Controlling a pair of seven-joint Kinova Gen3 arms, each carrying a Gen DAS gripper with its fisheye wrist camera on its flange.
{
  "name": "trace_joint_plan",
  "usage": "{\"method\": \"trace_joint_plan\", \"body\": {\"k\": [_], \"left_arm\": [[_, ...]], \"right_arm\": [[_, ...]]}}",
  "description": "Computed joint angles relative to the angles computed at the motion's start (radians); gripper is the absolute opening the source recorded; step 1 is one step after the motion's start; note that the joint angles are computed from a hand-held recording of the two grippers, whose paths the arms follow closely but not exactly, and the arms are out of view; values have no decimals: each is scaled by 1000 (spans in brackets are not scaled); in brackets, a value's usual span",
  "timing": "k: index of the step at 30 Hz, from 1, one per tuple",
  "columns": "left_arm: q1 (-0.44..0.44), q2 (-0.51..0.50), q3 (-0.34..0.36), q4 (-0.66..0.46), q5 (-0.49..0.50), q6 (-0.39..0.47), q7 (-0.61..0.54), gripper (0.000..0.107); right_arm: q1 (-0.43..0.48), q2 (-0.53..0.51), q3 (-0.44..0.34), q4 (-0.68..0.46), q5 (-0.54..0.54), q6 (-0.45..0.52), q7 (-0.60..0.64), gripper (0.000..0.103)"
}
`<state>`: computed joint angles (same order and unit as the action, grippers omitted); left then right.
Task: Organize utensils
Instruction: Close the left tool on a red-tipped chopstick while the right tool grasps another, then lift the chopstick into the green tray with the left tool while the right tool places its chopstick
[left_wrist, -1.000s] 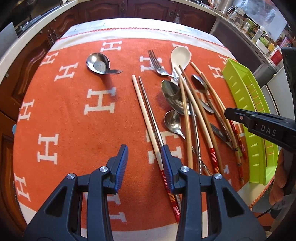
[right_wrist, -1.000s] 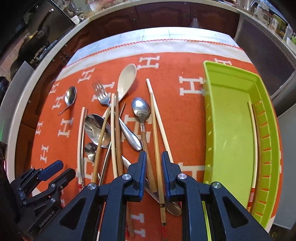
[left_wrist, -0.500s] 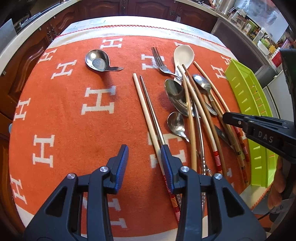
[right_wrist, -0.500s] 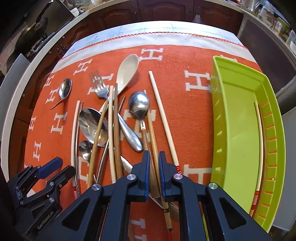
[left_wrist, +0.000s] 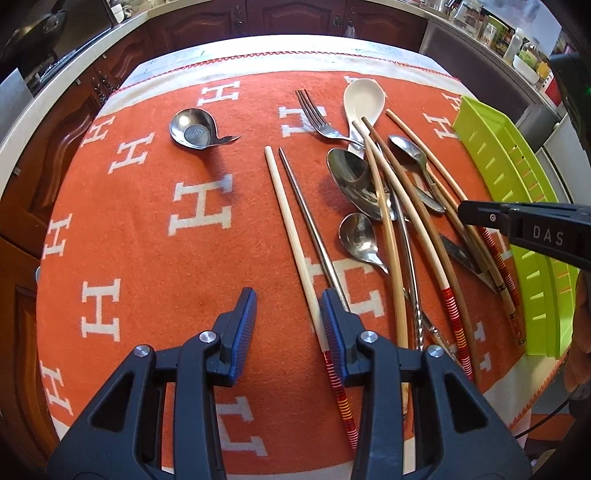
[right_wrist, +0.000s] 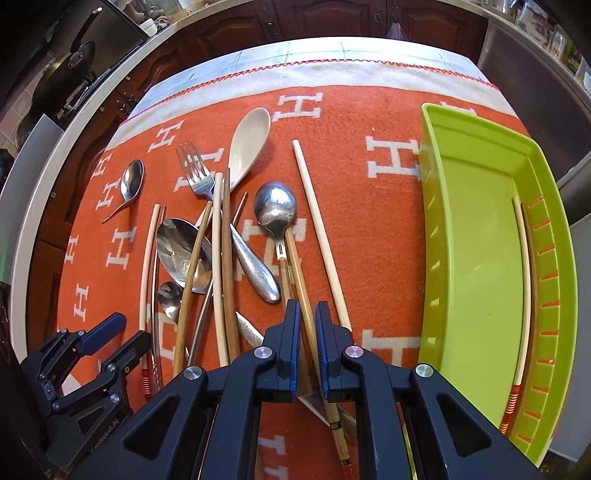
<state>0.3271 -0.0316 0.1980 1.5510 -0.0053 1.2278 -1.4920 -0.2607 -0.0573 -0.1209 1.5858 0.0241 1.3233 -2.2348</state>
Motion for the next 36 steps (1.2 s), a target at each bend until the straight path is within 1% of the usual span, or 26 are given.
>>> {"method": "trace_joint_plan", "body": {"k": [3,7,9,12,13,14,15,16,19,22,28,33,36], "left_arm": [[-4,1,-4,-5,10,9,-3,33],[-7,0,-7,-6,17,16,-11,33],[-11,-2,-10,-3,21,13,-14,33],[-14,-2,-10,-1,23,8,-18,33],[-13,-3,-9,2,19,5,-16,30],[-12,-5,-6,5,9,-1,-10,19],[-20,-9,-1,9,12,-4,-15,11],[-18,-6,-15,5,32,3,-28,4],[-34,-8,-29,2,69,14,-45,3],[-51,-21,-42,8,109,26,-65,3],[-65,-61,-43,-3,143,57,-78,3],[-64,-95,-37,-46,181,87,-88,3],[-57,-94,-33,-94,215,117,-95,3]], "right_arm": [[2,12,4,-18,-4,25,17,10],[22,28,28,-30,-56,63,82,11],[21,35,24,-35,-55,75,97,11],[13,40,16,-39,-36,80,90,11],[8,40,10,-37,-25,79,84,11],[1,38,5,-35,-14,75,75,11],[-4,37,1,-33,-8,71,66,10],[-5,30,2,-26,-6,63,53,9],[6,13,15,-6,-41,31,30,7],[18,-12,19,9,-56,19,13,6],[44,-85,29,33,-112,-2,26,6],[61,-160,26,26,-136,14,25,6],[76,-207,26,12,-136,33,18,6]]}}
